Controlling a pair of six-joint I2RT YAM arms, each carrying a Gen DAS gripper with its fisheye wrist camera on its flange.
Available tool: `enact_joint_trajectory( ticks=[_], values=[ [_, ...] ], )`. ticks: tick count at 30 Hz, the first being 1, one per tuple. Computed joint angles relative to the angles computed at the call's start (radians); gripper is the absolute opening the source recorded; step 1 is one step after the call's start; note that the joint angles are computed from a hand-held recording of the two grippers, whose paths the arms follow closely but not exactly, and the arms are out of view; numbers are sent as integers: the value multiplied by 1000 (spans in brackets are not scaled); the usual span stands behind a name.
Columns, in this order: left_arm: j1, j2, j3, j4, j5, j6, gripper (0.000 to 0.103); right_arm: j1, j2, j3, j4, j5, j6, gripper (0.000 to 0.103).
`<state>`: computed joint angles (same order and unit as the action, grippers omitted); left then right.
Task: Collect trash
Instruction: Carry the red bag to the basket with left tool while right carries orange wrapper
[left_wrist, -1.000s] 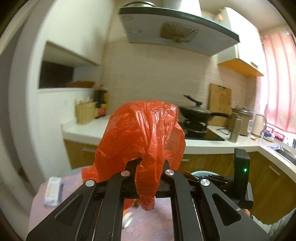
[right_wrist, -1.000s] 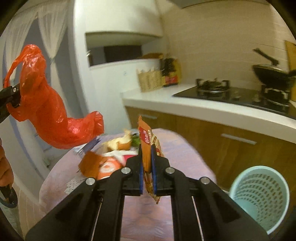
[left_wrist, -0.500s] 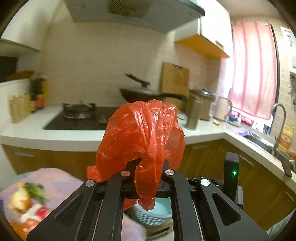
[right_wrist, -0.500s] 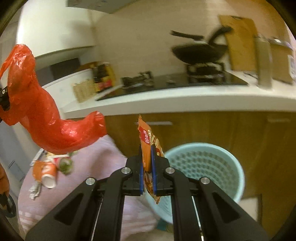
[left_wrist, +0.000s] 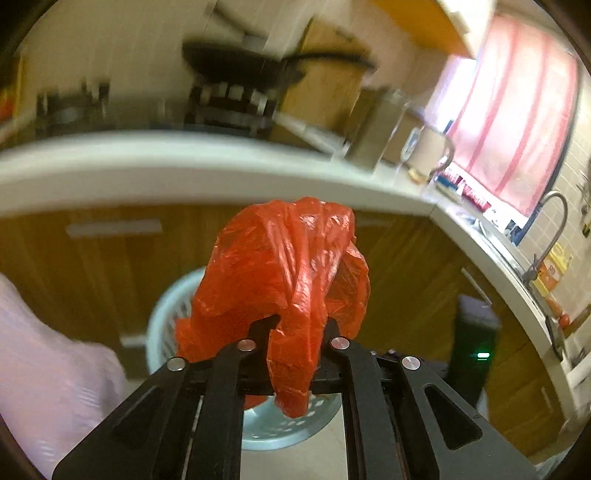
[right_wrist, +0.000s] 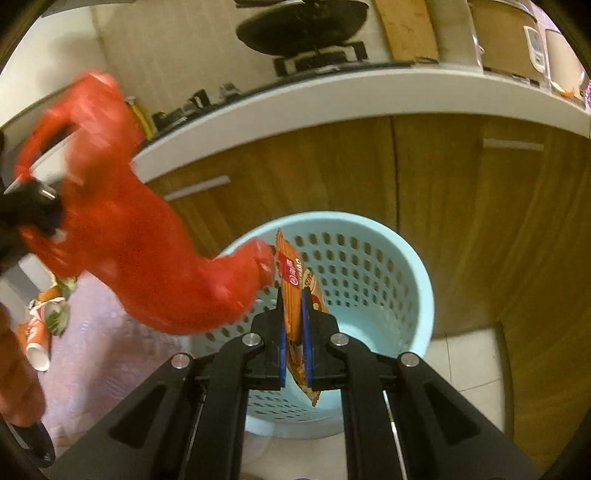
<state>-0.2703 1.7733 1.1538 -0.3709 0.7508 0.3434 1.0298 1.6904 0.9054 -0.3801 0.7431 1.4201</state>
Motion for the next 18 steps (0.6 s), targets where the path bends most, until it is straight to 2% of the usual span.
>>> enact_joint_trajectory(
  ticks=[2, 3, 4, 6, 8, 10, 13, 18],
  values=[
    [-33, 113, 61, -36, -63, -3, 27, -19, 10, -13, 20, -37, -14, 6],
    [-37, 154, 81, -51, -93, 0, 42, -31, 19, -18, 28, -57, -17, 6],
    [-41, 189, 96, -67, -119, 2, 51, -42, 27, -23, 37, -80, -18, 7],
    [-48, 264, 145, -120, -155, 10, 51, -55, 24, -61, 95, -110, -25, 13],
    [-45, 299, 162, -135, -173, 32, 53, -56, 22, -80, 109, -108, -12, 26],
    [-42, 298, 153, -127, -201, 57, 66, -58, 15, -92, 116, -106, -9, 26],
    [-30, 265, 129, -131, -201, 82, 67, -48, -3, -108, 119, -98, 13, 26],
    [9, 149, 40, -110, -173, 104, 67, -16, -20, -74, 53, -50, 38, 26]
  ],
)
